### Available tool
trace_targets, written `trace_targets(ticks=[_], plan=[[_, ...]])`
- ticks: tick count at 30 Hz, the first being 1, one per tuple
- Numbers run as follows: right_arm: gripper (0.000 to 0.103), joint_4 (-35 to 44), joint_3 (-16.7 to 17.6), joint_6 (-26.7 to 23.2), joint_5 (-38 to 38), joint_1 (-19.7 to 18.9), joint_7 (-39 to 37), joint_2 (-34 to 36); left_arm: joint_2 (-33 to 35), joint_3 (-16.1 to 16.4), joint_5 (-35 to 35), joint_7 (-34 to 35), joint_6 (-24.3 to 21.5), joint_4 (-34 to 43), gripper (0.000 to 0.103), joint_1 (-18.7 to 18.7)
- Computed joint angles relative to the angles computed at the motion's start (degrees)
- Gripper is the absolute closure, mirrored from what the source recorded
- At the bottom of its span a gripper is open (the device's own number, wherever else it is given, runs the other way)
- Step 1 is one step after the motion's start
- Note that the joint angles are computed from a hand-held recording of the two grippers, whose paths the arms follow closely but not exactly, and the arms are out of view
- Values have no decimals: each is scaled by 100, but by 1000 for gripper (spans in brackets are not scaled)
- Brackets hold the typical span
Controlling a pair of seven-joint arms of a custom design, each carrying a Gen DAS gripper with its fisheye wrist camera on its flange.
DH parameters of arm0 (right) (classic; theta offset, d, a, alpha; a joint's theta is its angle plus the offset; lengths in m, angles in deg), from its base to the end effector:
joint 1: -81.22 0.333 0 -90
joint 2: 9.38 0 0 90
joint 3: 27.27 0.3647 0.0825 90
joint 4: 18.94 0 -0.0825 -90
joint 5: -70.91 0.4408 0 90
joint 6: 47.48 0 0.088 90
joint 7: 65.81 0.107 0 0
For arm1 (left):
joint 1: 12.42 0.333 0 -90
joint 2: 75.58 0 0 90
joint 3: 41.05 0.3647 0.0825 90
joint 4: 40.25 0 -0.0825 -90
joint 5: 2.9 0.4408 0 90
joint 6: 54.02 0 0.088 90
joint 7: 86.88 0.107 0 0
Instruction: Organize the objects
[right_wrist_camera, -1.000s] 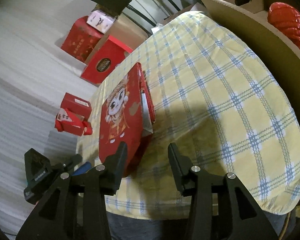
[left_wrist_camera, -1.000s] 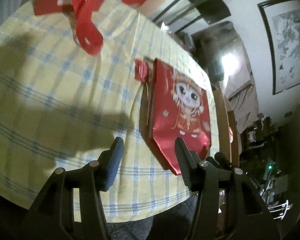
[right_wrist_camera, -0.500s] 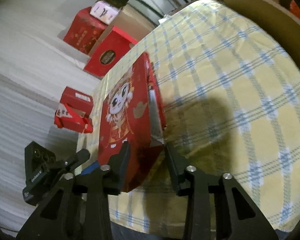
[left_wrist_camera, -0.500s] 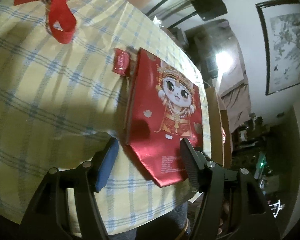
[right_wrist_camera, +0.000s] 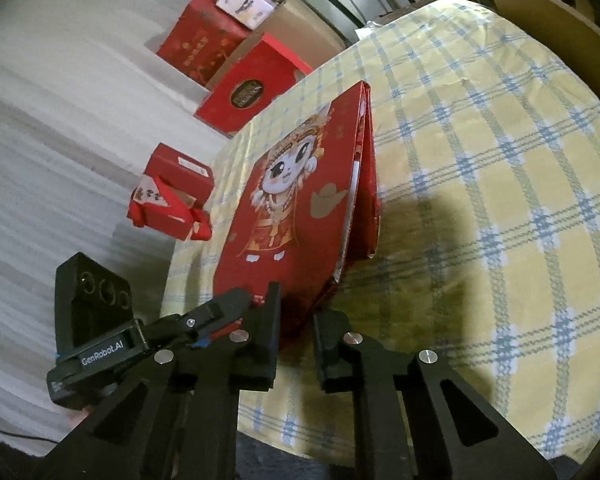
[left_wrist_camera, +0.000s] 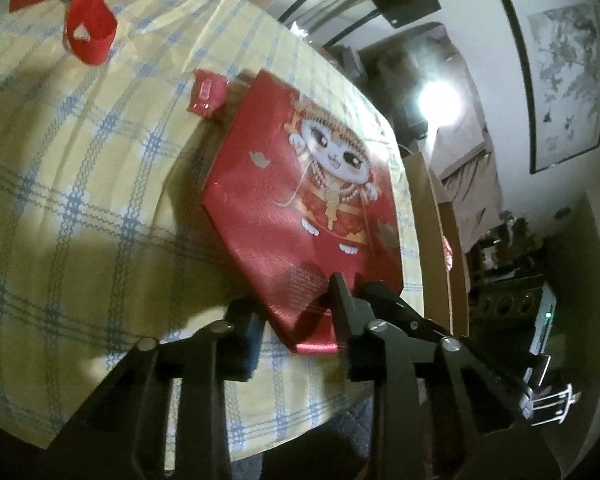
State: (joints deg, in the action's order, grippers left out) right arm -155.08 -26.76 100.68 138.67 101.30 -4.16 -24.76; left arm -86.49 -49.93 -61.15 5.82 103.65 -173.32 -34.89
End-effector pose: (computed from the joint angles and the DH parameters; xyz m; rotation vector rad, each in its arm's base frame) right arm 0.4977 0.1691 0.4877 -1.5450 1.6192 0.2809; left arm 0.4886 -0.2606 0.4893 2.1010 -1.6509 1.1297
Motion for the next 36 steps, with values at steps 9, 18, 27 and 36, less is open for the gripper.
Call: trace_targets(ticks=[9, 18, 27, 36], plan=[[95, -106, 236, 654, -834, 96, 417, -225, -321, -127, 1861, -1031, 544, -240, 92, -118], [95, -403, 323, 1327, -1860, 236, 993, -623, -480, -125, 2877, -1705, 742, -268, 94, -269], [95, -668, 164, 1955, -2591, 503, 1315, -996, -682, -642, 5167, -3238, 779, -147, 94, 152], [95, -860, 9, 2325, -2848, 692, 1453, -1260, -766, -843, 6658, -4249, 618, 24, 94, 303]])
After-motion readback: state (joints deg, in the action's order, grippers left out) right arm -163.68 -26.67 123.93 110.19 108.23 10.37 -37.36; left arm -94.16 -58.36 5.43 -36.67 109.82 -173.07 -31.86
